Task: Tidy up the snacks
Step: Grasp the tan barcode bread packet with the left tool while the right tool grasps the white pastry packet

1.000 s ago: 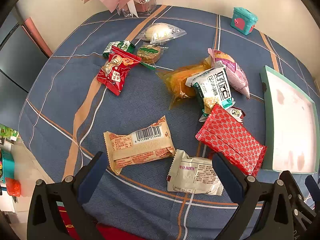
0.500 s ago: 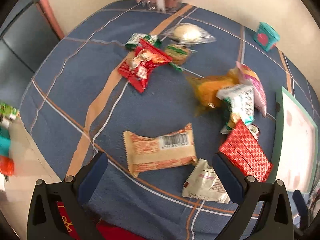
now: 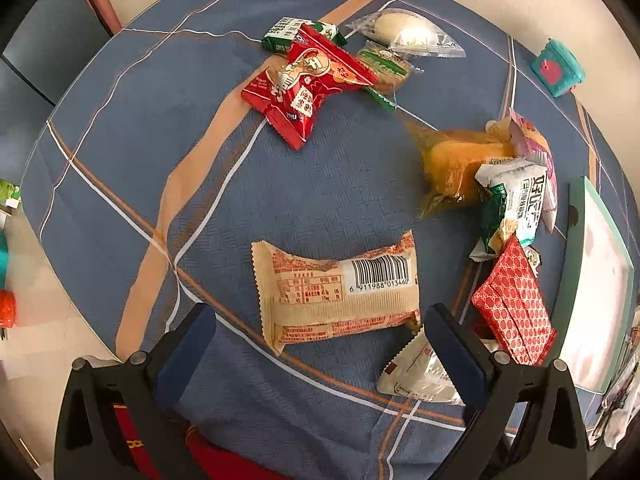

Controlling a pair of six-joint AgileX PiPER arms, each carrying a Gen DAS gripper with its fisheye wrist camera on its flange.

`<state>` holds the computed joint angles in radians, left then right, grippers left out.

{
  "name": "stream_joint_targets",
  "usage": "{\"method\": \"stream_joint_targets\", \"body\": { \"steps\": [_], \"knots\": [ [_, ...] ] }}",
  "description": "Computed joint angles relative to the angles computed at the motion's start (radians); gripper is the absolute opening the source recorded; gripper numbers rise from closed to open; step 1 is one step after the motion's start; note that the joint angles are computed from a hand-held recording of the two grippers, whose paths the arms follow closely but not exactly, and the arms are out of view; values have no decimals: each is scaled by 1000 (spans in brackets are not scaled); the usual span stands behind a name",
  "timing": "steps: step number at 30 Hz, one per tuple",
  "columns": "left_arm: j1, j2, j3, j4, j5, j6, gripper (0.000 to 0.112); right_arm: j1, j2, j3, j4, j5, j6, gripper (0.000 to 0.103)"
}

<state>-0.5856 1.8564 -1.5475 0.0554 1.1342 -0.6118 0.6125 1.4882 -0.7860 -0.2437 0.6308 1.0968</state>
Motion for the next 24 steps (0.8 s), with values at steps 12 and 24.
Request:
{"method": "stream_joint_targets", "body": {
  "steps": [12, 24],
  "knots": [
    [34, 46, -45, 16, 21, 51, 103, 35, 223, -158, 40, 5, -33, 103],
    [52, 68, -43, -2, 4, 84, 103, 47, 399, -291, 48, 29, -27, 101]
  ]
}}
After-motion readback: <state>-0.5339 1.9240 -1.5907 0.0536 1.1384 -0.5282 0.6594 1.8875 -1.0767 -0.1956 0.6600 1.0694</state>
